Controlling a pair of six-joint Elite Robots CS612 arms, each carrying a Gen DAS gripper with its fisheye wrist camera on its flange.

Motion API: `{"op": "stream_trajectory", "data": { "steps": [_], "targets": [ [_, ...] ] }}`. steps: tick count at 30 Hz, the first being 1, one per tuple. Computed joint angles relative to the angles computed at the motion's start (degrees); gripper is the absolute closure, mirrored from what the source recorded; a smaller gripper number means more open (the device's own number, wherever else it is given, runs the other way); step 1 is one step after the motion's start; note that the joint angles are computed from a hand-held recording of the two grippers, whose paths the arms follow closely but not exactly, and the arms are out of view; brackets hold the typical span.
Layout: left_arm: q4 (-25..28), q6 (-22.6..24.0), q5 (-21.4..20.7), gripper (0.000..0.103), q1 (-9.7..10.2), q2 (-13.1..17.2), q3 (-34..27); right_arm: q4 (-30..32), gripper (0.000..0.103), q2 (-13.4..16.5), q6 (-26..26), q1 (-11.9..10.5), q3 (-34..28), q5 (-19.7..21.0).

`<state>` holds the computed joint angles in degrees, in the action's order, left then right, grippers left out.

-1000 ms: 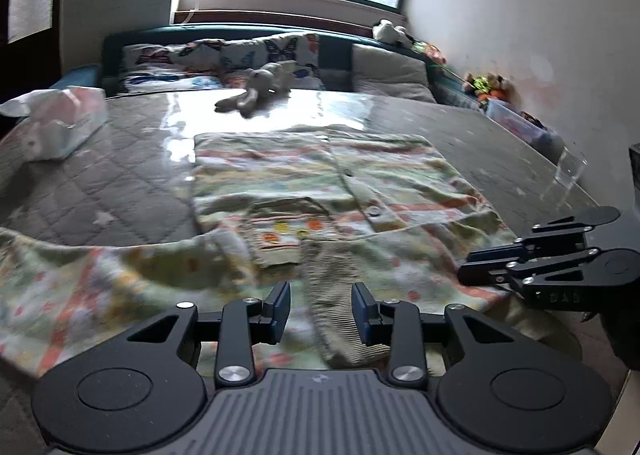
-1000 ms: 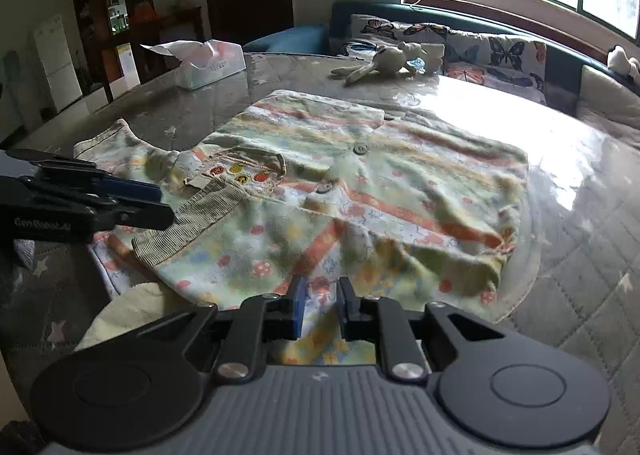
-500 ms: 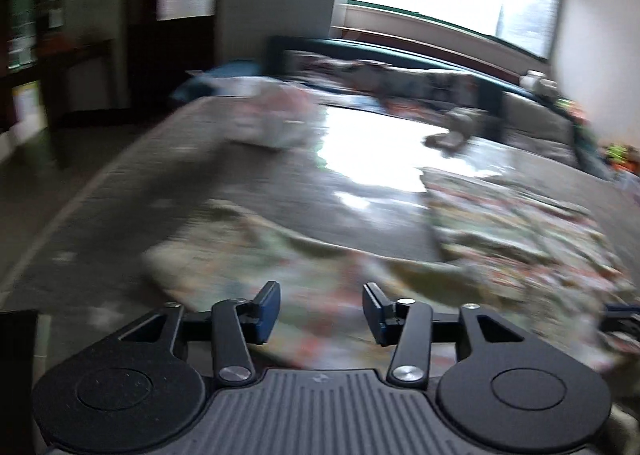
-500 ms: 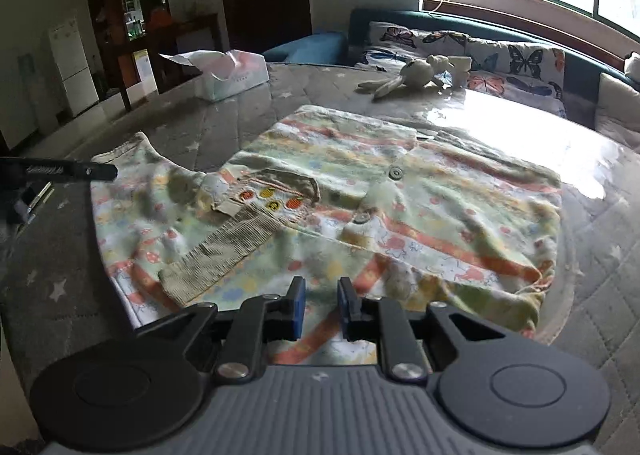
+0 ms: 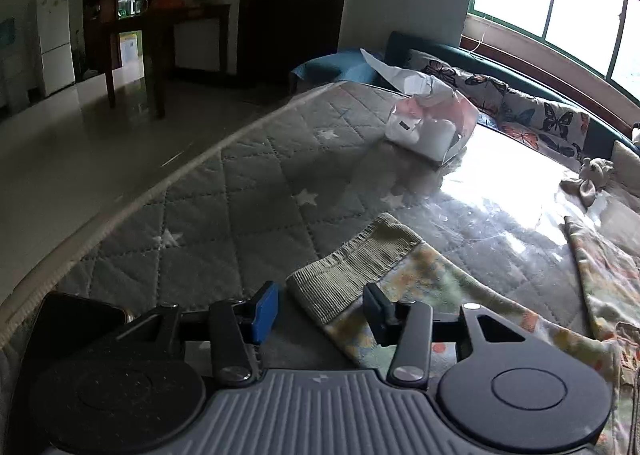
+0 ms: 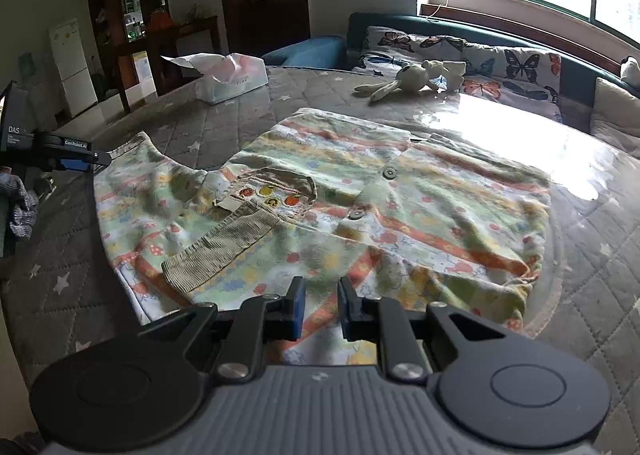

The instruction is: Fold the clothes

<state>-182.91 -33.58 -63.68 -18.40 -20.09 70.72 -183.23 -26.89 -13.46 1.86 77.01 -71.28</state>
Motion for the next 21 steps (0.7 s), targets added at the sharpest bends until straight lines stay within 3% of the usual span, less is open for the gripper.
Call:
{"op": "stream_trajectory", "data": {
  "steps": [3,4,5,9,12,17,21],
  "targets": [
    [-1.4,0.7,-0.1,0.074,0.05,0.4,-0.1,-0.2,0.086,-0.1,0.3,-0.1,0.3,-0.2],
    [-2.2,0.7,-1.1,0.089,0.19,0.4,0.0,-0.3,0.086,-0.1,0.4,-0.1,0.4,-0.4],
    [-3.0,0.5,-2.3,0.093,0.35,0.4,0.2,-0.4,0.086,-0.2,0.7,-0.2,0.6,-0.5],
    [-7.9,2.1,-3.6,0.095,-0.25,-0.2,1.4,-1.1,0.086,-0.5,1.4,-0.3,1.2,-0.7],
    [-12.2,3.3,-7.5,0.095,-0.83,-1.1,2.6,-1.8,0.086,-0.7,1.8,-0.5,1.5,-0.6],
    [-18.6,6.8,-17.5,0.095,-2.08,-2.4,3.4,-3.2,0.086,-0.7,2.6,-0.7,1.8,-0.6],
    [-19.1,9.0,-27.7,0.095,-2.93,-1.9,1.0,-4.4,0.086,-0.8,3.5,-1.0,2.3,-0.4]
  ]
}}
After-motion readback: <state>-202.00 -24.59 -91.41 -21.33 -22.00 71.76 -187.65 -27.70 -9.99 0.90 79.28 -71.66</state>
